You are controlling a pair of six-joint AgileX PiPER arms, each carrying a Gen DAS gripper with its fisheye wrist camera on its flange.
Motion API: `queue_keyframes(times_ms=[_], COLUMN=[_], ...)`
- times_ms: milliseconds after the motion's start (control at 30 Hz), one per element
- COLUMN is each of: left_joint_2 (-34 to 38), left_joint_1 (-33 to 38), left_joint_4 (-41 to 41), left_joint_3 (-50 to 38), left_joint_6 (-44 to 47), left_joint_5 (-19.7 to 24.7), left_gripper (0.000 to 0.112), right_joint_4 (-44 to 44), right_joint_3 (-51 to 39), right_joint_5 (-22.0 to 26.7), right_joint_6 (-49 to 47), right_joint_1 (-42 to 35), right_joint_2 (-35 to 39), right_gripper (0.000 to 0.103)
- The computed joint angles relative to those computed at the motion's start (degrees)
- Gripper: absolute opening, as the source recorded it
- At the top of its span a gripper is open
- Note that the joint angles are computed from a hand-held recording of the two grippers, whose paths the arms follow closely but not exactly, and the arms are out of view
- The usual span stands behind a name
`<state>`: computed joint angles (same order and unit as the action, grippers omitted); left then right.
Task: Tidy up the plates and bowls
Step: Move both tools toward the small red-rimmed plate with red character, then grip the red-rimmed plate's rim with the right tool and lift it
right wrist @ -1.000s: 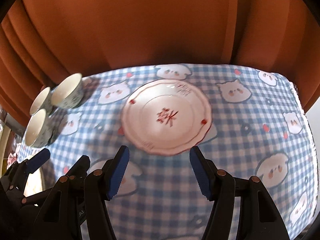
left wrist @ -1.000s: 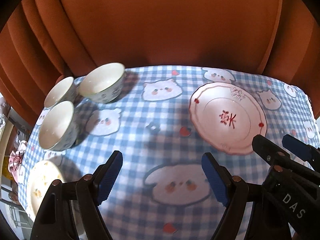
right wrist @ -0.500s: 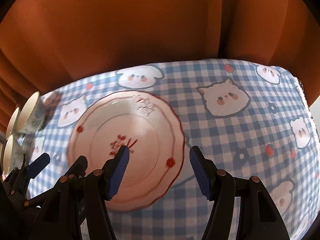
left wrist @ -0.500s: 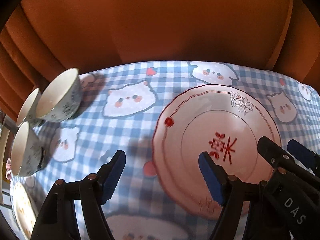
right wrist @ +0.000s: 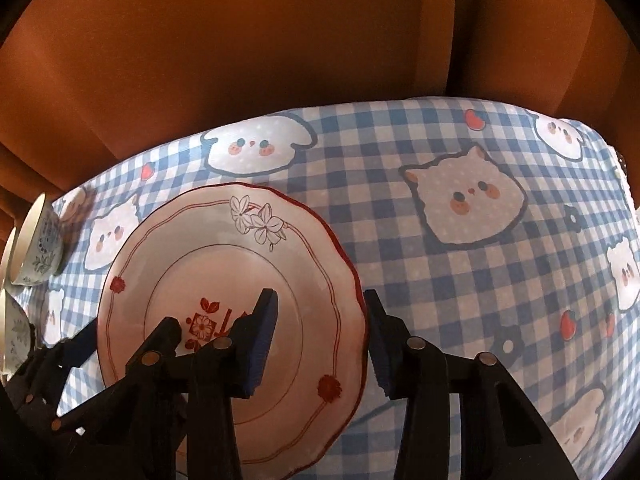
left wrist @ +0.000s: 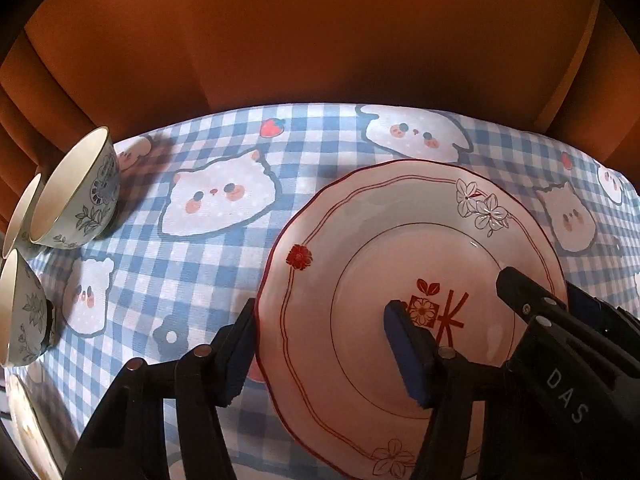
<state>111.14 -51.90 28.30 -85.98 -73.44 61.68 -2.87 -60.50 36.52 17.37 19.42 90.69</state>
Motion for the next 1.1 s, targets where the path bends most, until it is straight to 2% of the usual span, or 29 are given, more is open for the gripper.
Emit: queue_keyframes(times_ms=[133, 367, 667, 833, 967, 1100], left_joint_2=[-1.29, -8.01, -15.59, -17.97, -18.28, -17.92], left_joint_1=[0.27, -1.78, -8.67, -12.41, -14.48, -13.89], left_joint_4=[-1.19, -3.39, -4.47, -5.19, -4.43, -3.69], left_joint_3=[1.46, 10.44, 20.23, 22.34, 22.15, 22.07], left_joint_6=[1.58, -0.40, -5.61, -8.84, -11.00, -11.07], left_joint_5=[-0.73, -2.69, -0.60, 1.29, 3.03, 2.93], left_gripper=[0.064, 0.063, 0.063, 0.063, 0.063, 0.061], right_joint_4=[-2.04, -3.63, -6.90, -6.65, -5.96, -3.88], right_joint_3=[-0.24, 2.81, 9.94, 13.25, 15.22, 15.98], right_joint_5=[0.97, 3.74, 7.87, 9.78, 10.68, 9.80], right_joint_6=[2.19, 6.06, 16.54, 20.61, 22.81, 19.84], right_joint_1=[1.17, 4.59, 14.50, 18.92, 20.55, 19.24], right_joint_2=[-0.14, -4.63, -12.33, -16.15, -18.54, -18.81], right_gripper=[0.046, 0.046, 0.045, 0.045, 0.045, 0.046])
